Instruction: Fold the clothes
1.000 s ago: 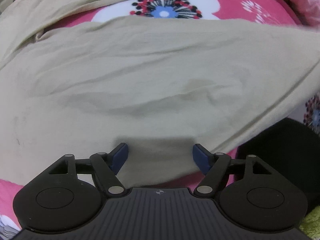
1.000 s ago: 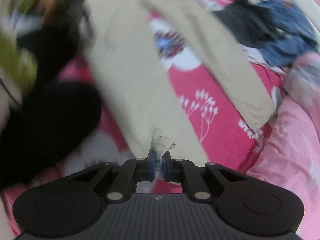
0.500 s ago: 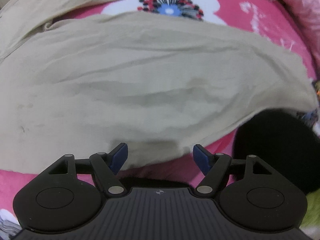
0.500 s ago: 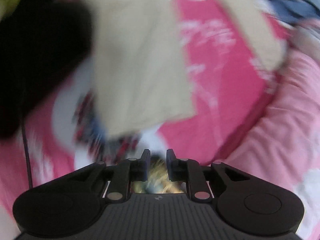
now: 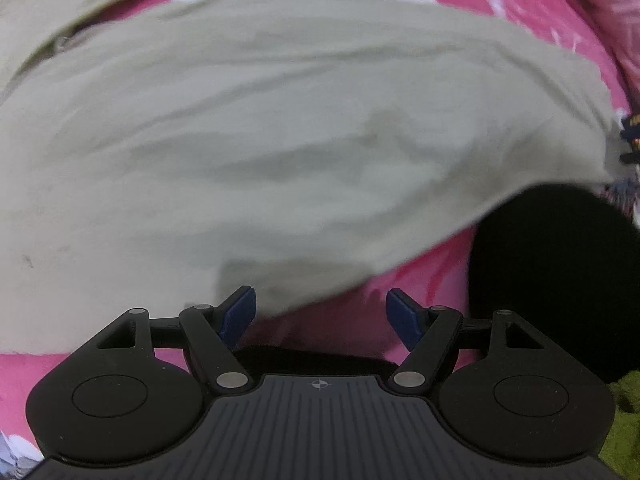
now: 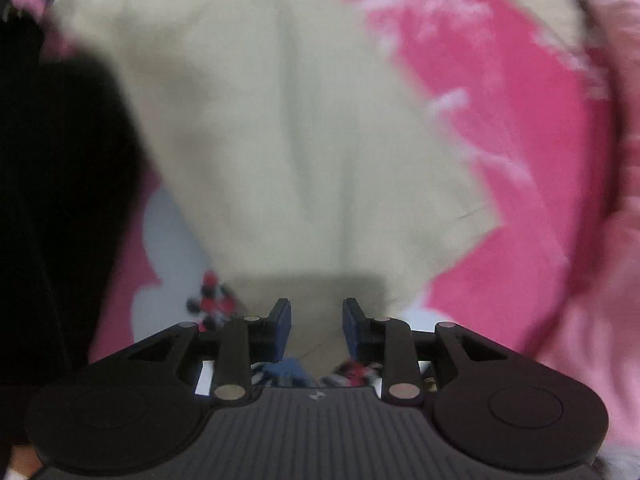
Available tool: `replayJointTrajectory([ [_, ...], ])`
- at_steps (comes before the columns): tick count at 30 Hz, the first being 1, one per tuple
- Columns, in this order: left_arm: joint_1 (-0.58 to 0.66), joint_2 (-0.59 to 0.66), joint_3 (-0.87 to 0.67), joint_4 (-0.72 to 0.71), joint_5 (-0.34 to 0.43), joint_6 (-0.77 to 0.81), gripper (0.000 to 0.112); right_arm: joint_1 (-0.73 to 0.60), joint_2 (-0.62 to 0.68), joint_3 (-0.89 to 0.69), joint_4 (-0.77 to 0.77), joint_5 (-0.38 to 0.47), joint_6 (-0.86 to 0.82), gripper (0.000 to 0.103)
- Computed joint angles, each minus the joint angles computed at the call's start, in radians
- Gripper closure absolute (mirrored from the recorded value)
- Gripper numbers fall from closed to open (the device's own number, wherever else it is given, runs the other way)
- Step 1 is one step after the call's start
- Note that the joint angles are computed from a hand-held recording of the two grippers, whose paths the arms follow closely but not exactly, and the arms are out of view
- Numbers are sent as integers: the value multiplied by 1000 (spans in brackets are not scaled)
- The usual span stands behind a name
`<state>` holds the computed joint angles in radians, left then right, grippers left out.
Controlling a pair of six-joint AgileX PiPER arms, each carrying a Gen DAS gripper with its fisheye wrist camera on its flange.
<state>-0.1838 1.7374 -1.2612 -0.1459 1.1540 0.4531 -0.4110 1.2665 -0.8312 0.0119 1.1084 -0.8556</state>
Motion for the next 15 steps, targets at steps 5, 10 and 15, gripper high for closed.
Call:
replayJointTrajectory([
  [5,-4,43,-53,10,-40,-33,40,-3,98,-108,36,-178,132,53],
  [10,-31,68,-53,10,-67,-13,40,-57,366,-235,-20,-182,152,49],
  [15,-54,95,-51,33,-69,-14,40,-56,441,-284,-7,-139,82,53],
])
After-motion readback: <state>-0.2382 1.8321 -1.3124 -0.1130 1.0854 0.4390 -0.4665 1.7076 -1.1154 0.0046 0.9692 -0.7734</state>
